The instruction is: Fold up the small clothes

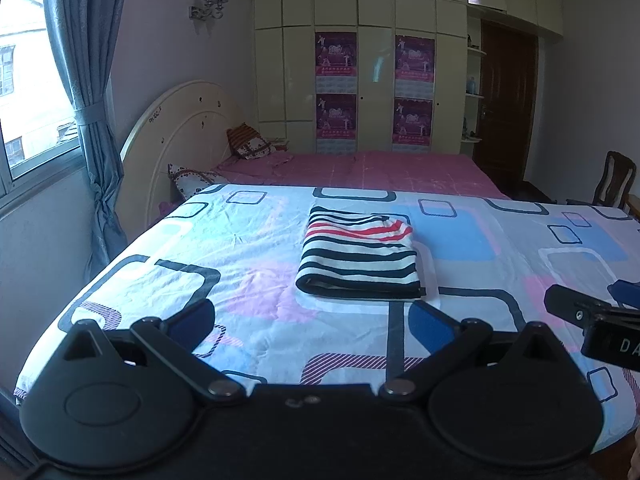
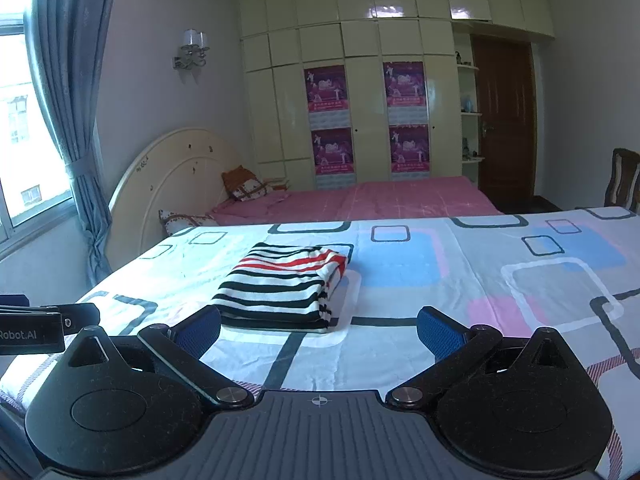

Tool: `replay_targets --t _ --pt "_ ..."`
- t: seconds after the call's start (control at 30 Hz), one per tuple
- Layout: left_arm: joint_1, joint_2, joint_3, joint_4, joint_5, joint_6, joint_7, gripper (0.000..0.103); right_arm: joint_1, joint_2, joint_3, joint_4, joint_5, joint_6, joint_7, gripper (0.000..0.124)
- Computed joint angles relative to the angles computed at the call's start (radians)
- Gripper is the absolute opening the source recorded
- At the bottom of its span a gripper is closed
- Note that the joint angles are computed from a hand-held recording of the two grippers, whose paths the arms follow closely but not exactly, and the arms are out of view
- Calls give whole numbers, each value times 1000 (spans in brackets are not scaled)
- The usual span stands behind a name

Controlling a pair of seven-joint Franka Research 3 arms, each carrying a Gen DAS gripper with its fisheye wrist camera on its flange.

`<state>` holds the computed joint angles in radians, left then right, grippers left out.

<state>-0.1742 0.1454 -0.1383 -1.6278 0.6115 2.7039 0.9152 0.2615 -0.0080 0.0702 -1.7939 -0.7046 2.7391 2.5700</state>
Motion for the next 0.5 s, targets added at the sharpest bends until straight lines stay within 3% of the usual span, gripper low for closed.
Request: replay_targets --t 0.5 --pt "2 7 3 3 -1 -7 -1 103 10 16 -6 15 8 2 -6 103"
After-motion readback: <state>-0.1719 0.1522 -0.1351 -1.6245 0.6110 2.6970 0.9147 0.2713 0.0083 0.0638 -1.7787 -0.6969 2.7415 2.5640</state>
